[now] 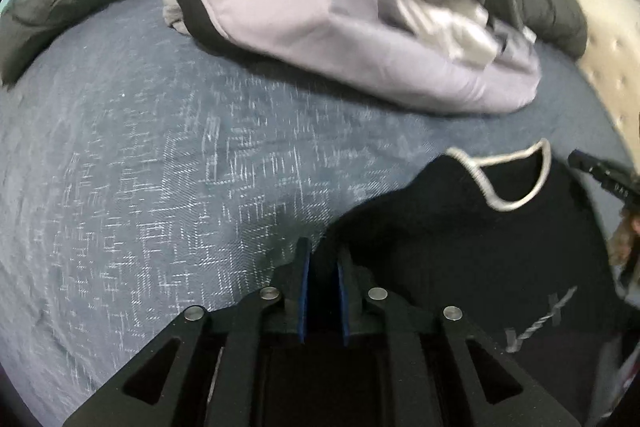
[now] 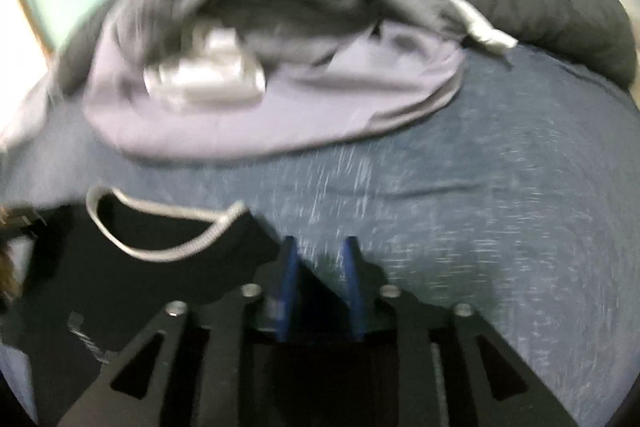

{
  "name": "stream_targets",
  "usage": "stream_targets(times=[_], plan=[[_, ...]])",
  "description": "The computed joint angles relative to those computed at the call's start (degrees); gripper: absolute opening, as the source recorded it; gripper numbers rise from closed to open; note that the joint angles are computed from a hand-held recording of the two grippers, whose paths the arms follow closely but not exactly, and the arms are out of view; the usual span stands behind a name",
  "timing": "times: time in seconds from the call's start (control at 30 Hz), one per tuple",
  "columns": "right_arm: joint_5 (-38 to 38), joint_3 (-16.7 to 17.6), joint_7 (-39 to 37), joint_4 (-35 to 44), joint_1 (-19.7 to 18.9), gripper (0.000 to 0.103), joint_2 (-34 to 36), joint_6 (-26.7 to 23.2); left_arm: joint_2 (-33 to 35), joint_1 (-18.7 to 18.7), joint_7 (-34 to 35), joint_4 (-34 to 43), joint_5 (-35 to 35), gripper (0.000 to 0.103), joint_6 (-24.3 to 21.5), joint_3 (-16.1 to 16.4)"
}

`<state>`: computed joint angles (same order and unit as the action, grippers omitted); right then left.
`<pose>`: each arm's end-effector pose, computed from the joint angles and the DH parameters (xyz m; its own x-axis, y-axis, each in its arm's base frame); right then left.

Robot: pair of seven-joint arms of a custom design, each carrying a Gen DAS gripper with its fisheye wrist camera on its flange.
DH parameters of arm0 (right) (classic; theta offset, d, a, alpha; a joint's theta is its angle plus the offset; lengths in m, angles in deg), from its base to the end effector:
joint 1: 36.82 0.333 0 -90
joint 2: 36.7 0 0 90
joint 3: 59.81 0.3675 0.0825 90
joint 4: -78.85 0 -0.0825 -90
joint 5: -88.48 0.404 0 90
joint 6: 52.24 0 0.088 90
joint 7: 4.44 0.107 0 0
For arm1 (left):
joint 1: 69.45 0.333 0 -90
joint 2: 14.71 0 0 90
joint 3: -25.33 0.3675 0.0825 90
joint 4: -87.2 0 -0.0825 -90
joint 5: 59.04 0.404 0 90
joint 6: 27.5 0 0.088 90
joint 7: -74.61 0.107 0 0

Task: Fold clothes

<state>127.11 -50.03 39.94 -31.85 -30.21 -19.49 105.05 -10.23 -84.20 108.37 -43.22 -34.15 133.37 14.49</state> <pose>0.6623 0.1589 0.4210 0.5177 -0.8415 -0.1546 -0.7292 -0.3394 -0.5941 0.5132 -0.2667 0.4065 0.1196 -0.9799 0.1597 -0.8748 -0.1801 -0.4498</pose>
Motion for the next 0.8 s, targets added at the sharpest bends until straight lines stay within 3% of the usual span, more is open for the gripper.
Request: stream_targets(times=[0.07,0.17,0.3,0.37,0.63,0.8], plan=[[4.9,1.0,-3.7,-1.3,-2.6,0.033,-2.8,-2.4,-2.8,0.2,0.6,-1.7,-1.3,0.021,0.5,-0.3],[8.3,-1.4,-7.4,-4.9,-3.8,0.033,-8.4,-7.1,-8.6,0.7,1.7,-5.3,-3.3,0.021,0.2,-1.4],[9.4,-7.0,-10.3,-11.6,-5.0,0.036,-16.2,-13.9,-17.4,1.2,3.3,-10.9,-7.9,0.021,-2.0,-3.0],[10.0,-10.8,-12.0,-15.9,-6.1,0.049,-20.6,-18.1,-23.5,0.4,4.5,-15.1,-11.9,0.021,-2.8,-3.2],[2.8,-21.6,-9.9,-26.9,-11.5,0.053,-30.3,-23.7,-38.6,-3.6,3.3,-24.3,-21.2,0.022,-8.4,-6.9],[-3.0,-23.6,-8.6,-30.6,-14.9,0.054,-33.0,-27.2,-43.6,-7.3,0.2,-26.6,-24.7,0.022,-10.9,-9.5]])
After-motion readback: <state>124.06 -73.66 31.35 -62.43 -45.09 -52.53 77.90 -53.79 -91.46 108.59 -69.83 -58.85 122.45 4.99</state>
